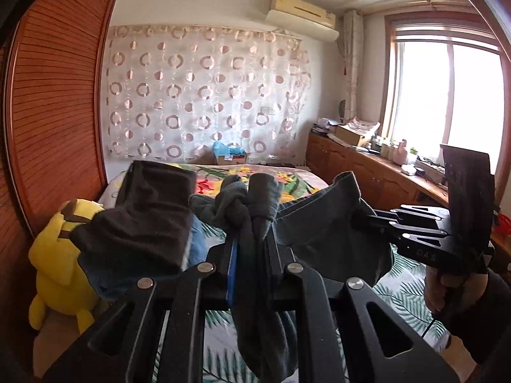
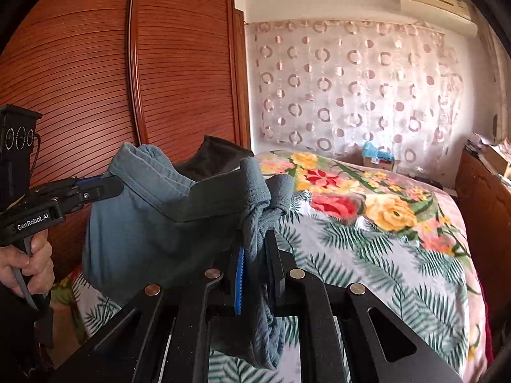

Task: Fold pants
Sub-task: 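Carry the shorts with both grippers toward the stack of folded clothes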

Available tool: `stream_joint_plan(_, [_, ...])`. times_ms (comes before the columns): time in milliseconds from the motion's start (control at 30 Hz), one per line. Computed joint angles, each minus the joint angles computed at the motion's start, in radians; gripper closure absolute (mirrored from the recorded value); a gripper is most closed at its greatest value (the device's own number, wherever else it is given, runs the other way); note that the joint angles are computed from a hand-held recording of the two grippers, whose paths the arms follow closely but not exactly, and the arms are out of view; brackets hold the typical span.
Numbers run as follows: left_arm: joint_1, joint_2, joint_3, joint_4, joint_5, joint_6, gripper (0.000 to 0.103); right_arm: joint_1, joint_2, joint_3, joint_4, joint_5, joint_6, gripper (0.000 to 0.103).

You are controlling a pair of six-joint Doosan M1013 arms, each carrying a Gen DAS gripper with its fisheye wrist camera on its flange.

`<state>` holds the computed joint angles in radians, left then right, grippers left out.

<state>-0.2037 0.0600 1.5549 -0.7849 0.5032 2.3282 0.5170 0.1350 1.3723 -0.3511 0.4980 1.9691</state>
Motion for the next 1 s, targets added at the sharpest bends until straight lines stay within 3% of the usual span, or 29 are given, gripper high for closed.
stream_joint_plan(500, [0.026, 0.080, -0.111, 0.209, -0.094, -0.218, 0.089, -0.086, 0.195, -0.269, 0.330, 0.008, -0.447, 0.092])
stream_joint_plan(800, [0.048, 0.107, -0.135, 0.269, -0.122, -0.311, 0.089, -0.097, 0.320, -0.446, 0.380, 0.044, -0.576, 0.092])
stream_joint_plan(867, [0.048, 0.109, -0.133, 0.284, -0.129, -0.321, 0.088, -0.103, 0.349, -0.486, 0.440, 0.051, -0.647, 0.092])
stream_joint_plan(1000, [0.050, 0.118, -0.136, 0.331, -0.127, -0.376, 0.088, -0.109, 0.411, -0.583, 0.461, 0.106, -0.695, 0.092])
